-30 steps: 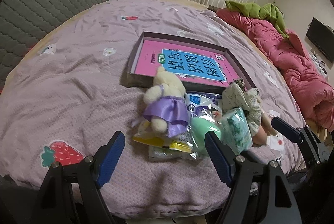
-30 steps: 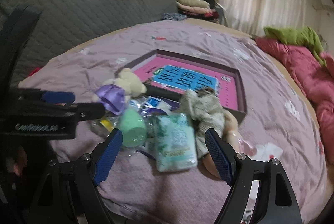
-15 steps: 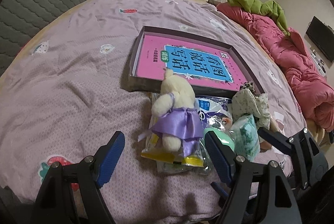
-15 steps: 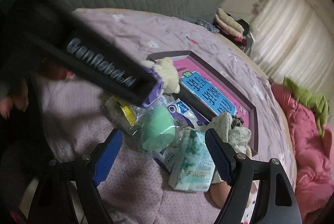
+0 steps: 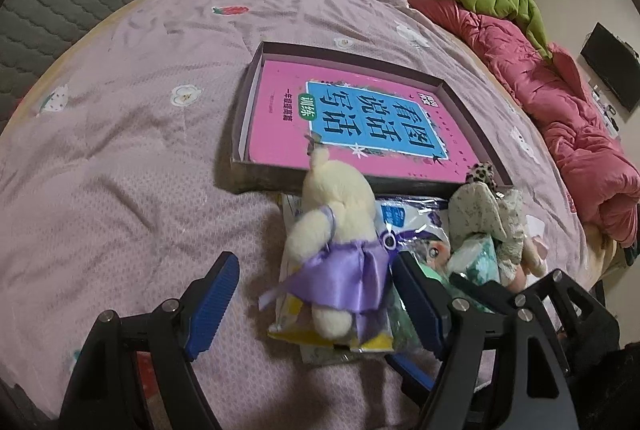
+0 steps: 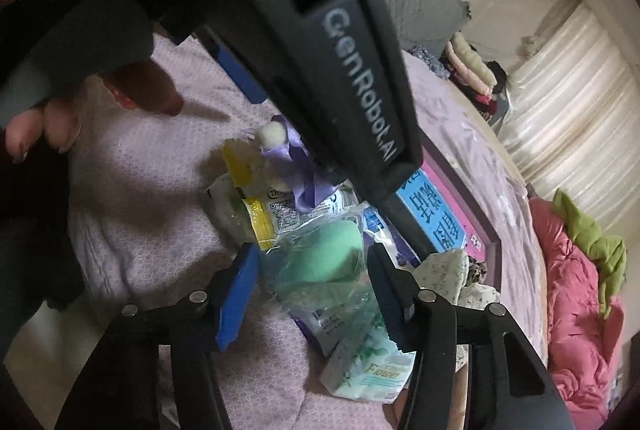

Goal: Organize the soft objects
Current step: 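Grasp the purple-dress teddy bear with the left gripper while the right gripper grasps the bagged green sponge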

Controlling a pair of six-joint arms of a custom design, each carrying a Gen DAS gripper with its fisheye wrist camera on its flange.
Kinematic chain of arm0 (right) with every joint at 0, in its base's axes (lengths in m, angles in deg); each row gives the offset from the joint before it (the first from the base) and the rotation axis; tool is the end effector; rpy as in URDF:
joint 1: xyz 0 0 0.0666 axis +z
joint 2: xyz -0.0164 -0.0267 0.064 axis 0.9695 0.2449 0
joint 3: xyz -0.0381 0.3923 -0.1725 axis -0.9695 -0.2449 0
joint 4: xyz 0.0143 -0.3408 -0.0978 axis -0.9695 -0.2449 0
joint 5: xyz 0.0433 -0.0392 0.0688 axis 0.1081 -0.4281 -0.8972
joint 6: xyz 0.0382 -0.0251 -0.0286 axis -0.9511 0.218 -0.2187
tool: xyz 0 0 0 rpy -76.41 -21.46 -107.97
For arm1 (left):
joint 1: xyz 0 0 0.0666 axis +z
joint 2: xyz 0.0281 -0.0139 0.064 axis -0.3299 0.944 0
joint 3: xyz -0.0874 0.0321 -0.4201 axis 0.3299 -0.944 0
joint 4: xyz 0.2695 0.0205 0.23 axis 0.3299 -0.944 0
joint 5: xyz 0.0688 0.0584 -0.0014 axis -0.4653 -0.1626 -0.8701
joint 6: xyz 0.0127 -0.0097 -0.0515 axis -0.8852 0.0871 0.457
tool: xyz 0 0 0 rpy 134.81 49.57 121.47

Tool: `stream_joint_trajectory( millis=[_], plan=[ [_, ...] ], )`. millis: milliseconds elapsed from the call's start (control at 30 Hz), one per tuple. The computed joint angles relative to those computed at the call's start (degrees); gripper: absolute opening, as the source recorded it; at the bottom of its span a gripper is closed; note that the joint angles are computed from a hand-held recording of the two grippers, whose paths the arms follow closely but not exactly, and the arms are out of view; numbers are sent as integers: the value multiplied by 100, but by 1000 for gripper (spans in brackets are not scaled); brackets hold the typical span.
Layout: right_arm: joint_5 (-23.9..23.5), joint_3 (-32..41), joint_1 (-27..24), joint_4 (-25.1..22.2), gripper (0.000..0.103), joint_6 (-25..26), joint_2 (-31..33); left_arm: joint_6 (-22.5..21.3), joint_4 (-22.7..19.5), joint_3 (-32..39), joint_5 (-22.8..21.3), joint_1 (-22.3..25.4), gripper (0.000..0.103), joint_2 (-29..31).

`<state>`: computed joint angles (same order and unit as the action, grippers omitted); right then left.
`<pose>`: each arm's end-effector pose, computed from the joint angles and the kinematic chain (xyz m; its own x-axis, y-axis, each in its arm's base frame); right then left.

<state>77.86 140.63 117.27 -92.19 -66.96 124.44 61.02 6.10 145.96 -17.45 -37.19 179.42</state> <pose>0.3952 0.3340 0.4661 -0.3500 -0.7838 -0.5129 -0.6639 0.5939 -0.4545 0.4690 -0.1551 0.5075 -0.8653 -0.0421 -0.4995 0.0862 0.9692 -0.2309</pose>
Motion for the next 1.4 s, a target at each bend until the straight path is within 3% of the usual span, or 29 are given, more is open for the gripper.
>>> stream_joint_trajectory(
  millis=[200,367,633,833,1133,1400],
  plan=[
    [-184,196,-206,-279,58,-116,211,-271,-218,238,68,-46,78,246],
    [-854,382,-522,-440,52,-465,248,-398,-372,327,148,-95,77,388],
    [-1837,496,-1046,-317,51,-987,206,-291,-233,310,782,138,42,393],
    [-2507,556,-1294,-101,51,-1736,152,-98,84,123,1301,356,37,245],
    [-2484,427,-1346,259,51,-2502,-137,-153,632,58,1256,272,37,75],
    [-2078,503,-1529,476,51,-2607,-229,-133,932,172,841,196,37,154]
  ],
)
